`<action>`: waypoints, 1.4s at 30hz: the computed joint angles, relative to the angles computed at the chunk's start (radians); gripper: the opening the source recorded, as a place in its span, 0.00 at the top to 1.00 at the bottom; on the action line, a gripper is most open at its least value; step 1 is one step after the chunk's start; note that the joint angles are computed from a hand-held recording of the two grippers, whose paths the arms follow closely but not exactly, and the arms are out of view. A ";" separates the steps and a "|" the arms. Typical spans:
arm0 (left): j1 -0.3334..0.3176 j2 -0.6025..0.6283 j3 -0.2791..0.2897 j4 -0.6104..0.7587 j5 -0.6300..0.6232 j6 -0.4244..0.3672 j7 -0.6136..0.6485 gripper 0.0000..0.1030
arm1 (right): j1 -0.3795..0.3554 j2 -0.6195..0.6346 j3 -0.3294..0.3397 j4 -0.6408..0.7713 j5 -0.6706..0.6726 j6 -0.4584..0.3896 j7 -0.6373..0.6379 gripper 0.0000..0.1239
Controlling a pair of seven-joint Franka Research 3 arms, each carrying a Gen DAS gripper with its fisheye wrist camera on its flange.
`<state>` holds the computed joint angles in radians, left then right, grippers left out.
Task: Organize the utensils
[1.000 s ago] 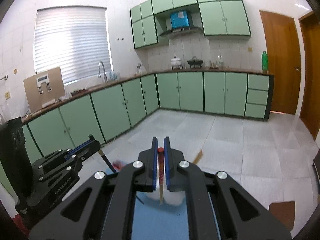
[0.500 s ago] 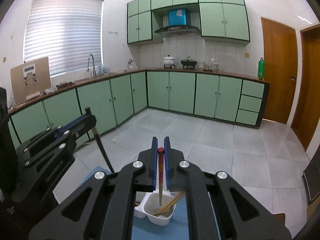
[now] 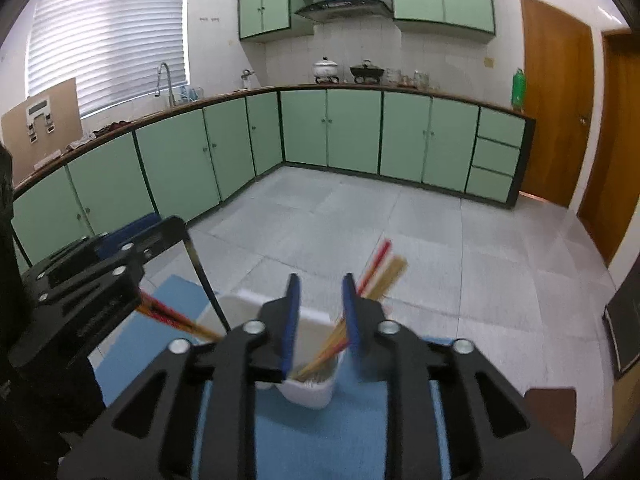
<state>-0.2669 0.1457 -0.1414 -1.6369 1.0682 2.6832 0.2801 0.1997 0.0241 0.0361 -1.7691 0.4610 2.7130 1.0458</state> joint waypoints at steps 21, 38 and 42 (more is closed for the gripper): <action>0.048 -0.410 -0.183 -0.554 -0.042 -0.047 -0.175 0.12 | 0.047 -0.500 -0.065 -0.673 0.089 0.115 -0.054 0.23; 0.053 -0.664 -0.303 -0.686 -0.165 -0.139 -0.135 0.06 | 0.063 -0.822 -0.065 -0.844 -0.003 0.067 0.037 0.21; 0.058 -0.696 -0.320 -0.684 -0.166 -0.147 -0.126 0.06 | 0.069 -0.857 -0.072 -0.854 -0.008 0.066 0.034 0.21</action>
<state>-0.2091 -0.5504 -0.4615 -2.3209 0.9019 2.5358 0.1536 0.2691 -0.8331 -0.0362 -2.6229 0.4526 2.7791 1.0794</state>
